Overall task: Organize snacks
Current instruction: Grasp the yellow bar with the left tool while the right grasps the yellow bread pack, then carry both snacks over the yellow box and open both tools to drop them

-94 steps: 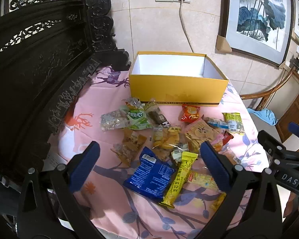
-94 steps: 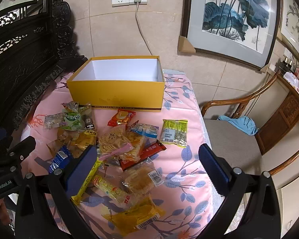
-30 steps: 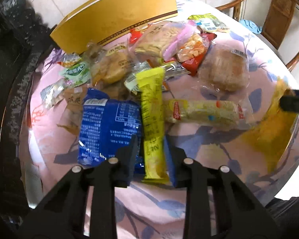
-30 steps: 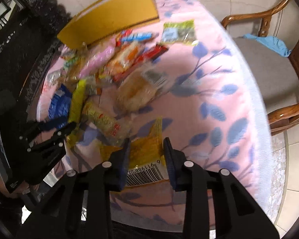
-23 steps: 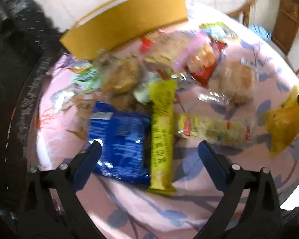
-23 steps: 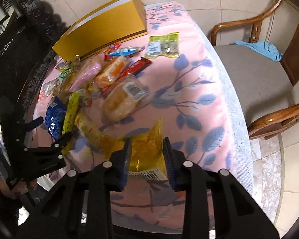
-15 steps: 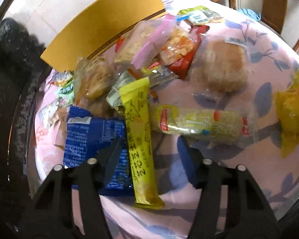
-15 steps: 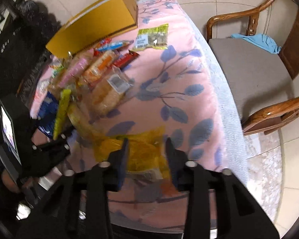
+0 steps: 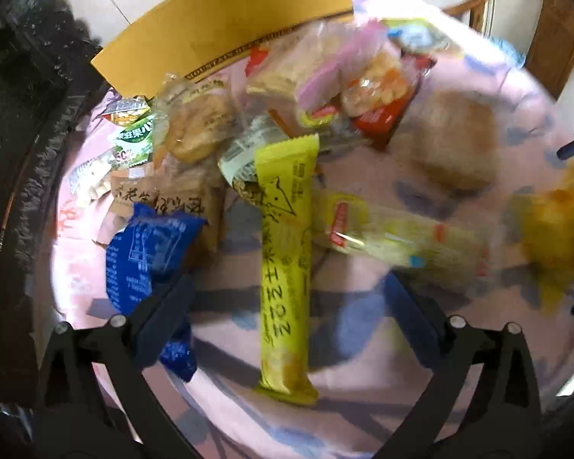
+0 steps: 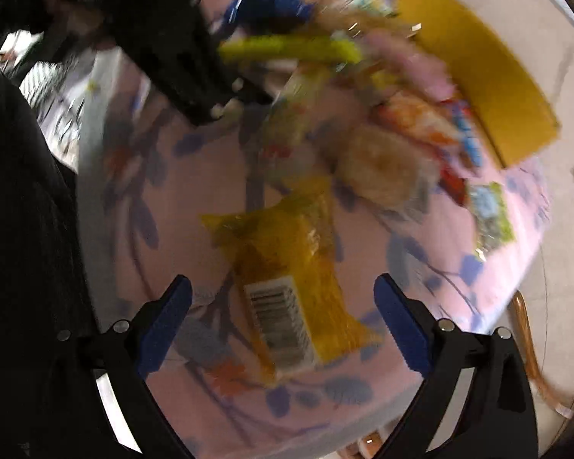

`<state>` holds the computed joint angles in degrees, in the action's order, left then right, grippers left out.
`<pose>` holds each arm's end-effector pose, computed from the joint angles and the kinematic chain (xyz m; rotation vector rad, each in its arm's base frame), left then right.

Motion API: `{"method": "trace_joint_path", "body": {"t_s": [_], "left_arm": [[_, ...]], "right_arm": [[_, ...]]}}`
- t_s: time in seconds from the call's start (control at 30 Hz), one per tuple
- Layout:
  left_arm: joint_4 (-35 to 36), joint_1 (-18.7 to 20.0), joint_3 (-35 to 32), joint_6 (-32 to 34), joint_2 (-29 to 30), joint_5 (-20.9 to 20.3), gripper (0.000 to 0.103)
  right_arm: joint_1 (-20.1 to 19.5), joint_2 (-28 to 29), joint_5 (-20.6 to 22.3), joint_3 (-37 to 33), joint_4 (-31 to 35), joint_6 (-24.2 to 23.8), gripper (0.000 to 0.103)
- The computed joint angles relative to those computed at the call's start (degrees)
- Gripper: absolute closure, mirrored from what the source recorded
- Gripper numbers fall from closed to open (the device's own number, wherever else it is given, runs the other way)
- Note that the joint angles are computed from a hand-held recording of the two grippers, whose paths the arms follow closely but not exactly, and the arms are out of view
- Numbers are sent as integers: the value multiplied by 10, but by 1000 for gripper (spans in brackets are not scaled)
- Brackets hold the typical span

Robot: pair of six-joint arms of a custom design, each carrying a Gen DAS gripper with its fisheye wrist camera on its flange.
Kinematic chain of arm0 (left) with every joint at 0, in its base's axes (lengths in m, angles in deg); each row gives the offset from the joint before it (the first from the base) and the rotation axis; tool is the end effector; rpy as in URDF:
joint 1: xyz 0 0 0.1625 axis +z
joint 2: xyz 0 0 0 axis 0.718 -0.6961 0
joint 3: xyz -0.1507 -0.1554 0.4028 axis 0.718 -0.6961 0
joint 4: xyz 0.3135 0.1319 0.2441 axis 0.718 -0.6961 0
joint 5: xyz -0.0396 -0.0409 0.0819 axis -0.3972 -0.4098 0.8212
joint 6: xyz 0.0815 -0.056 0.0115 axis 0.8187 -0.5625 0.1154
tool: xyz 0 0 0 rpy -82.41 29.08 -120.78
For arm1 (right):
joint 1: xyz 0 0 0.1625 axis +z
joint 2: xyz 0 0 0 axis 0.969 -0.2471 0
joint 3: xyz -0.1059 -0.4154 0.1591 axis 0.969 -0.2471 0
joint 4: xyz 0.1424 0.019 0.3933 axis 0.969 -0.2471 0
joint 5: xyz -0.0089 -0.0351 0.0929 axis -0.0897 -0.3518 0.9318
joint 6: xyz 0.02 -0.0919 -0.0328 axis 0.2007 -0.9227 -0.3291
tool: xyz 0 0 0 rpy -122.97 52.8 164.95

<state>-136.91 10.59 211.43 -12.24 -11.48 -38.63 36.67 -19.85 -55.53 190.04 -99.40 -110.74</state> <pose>-0.0554 -0.4857 0.2058 0.3783 2.0269 -0.4135 0.2917 -0.4915 -0.0101 1.7909 -1.9372 -0.2926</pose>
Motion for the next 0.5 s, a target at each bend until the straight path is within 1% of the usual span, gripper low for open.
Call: {"method": "trace_joint_path", "body": {"t_s": [0.03, 0.07, 0.1, 0.13, 0.17, 0.2, 0.27, 0.3, 0.37, 0.43, 0.5], "left_arm": [[-26, 3, 2, 19, 2, -5, 16], [-29, 11, -4, 20, -3, -27, 20], [-24, 14, -6, 10, -13, -46, 49], [-25, 15, -6, -3, -17, -53, 75], [-2, 11, -7, -30, -16, -35, 83], [16, 5, -6, -38, -16, -25, 83], [31, -8, 4, -50, -19, -21, 83], [25, -14, 9, -53, -21, -28, 83], [23, -20, 15, -74, -30, -42, 83], [59, -30, 12, -119, -43, -42, 83], [79, -45, 5, -143, -54, -52, 83]], "right_arm": [[-2, 1, -4, -8, 17, 23, 44], [-4, -2, -3, -19, 50, 60, 56], [-6, -7, 3, -22, 68, 87, 60], [-7, -11, -2, -19, 68, 100, 64], [-5, -12, -14, -12, 58, 103, 65], [-4, -19, -19, -4, 55, 116, 65], [-6, -40, 2, 7, 65, 159, 66], [-8, -50, 11, 11, 64, 176, 66], [-10, -69, 27, 10, 58, 230, 66], [-12, -86, 48, 9, 48, 283, 66], [-11, -100, 67, 5, 20, 324, 66]]}}
